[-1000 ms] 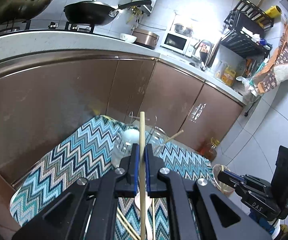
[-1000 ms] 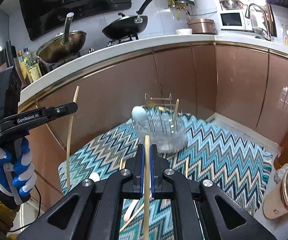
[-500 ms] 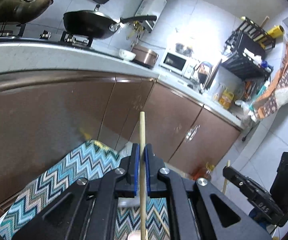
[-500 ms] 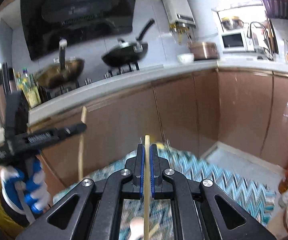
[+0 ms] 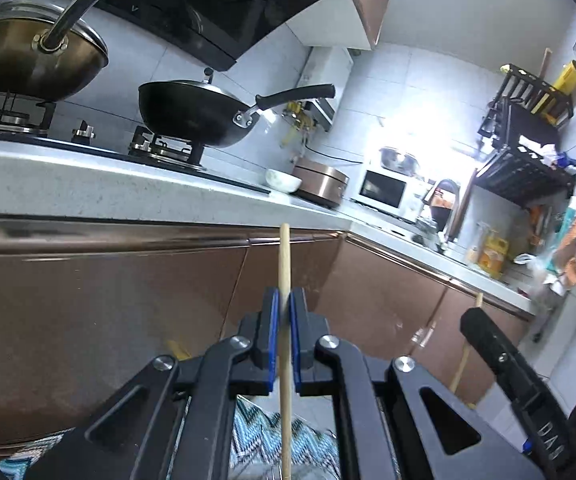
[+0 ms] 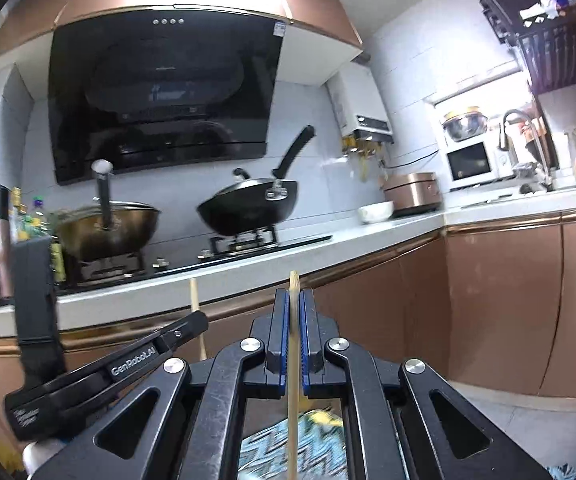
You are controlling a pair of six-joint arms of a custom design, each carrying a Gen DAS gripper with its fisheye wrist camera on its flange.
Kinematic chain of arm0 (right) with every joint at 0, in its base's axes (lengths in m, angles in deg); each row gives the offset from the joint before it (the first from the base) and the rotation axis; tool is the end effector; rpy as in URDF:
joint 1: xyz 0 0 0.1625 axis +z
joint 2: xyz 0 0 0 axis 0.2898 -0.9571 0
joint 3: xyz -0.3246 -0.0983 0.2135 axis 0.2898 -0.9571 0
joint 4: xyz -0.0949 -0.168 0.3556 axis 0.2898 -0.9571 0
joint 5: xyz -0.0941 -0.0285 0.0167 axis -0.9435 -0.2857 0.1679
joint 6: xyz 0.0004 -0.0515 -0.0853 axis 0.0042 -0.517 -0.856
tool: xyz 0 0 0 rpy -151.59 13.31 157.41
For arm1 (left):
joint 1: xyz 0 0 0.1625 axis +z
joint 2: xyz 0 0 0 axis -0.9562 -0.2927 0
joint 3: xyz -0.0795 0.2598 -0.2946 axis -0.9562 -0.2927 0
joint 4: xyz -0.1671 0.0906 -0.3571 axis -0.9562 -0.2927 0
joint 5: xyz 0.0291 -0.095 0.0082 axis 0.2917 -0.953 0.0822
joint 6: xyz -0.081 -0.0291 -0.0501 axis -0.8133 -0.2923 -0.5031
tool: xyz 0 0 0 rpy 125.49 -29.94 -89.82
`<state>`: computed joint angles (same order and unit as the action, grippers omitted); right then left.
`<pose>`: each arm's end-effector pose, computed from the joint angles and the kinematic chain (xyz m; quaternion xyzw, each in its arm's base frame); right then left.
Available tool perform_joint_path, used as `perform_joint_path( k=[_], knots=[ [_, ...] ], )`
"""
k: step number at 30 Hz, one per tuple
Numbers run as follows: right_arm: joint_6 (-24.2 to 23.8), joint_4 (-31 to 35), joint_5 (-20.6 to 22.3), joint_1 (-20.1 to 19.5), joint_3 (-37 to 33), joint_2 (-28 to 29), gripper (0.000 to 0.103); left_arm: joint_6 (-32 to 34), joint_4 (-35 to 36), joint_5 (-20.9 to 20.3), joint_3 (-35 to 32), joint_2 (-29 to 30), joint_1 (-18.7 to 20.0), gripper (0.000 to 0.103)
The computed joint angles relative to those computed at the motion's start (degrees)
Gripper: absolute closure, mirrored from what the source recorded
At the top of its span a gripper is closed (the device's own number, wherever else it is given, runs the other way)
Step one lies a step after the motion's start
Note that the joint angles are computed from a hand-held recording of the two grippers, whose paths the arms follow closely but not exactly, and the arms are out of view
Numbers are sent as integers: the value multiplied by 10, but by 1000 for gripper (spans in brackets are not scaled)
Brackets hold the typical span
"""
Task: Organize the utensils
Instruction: 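Drop the chopstick from the left tool into the holder while the right tool drops its chopstick in, then withdraw both open tools from the holder back over the loose utensils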
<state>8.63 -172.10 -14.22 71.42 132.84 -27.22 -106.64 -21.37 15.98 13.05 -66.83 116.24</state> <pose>0.1409 -0.6305 0.3512 0.3092 -0.7209 0.6126 0.0969 -0.4299 -0.6819 0.0767 0.1927 0.7641 -0.6003 0.1366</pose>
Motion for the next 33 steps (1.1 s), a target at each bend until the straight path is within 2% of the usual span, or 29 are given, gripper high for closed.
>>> perform_joint_path(
  k=[4,8,11,15,17,18,20,21,23,28,33],
  knots=[
    [-14,-37,-16,-5,-32,43,98,38,-50,-8,1,25,11,98],
    [-32,-73,-31,-16,-31,67,98,56,-100,-9,27,29,18,98],
    [-43,-84,-40,-24,-23,75,98,45,-93,-7,21,41,23,98],
    [-54,-89,-48,-34,1,70,98,36,-125,-4,67,29,24,96],
    [-59,-89,-53,-35,10,66,97,28,-114,-4,76,26,23,95],
    [-66,-90,-57,-35,21,59,94,24,-110,-4,83,22,22,93],
    [-76,-95,-60,-35,37,49,85,13,-105,-7,99,12,17,80],
    [-78,-92,-62,-35,46,40,83,3,-100,-10,111,3,13,79],
    [-79,-91,-66,-33,65,23,82,-9,-91,-15,129,-12,7,76],
    [-93,-85,-83,-25,136,-44,81,-6,-87,-51,231,-85,-26,67],
    [-97,-36,-128,-25,211,-127,80,-62,-37,-100,320,-157,-62,66]
  ],
)
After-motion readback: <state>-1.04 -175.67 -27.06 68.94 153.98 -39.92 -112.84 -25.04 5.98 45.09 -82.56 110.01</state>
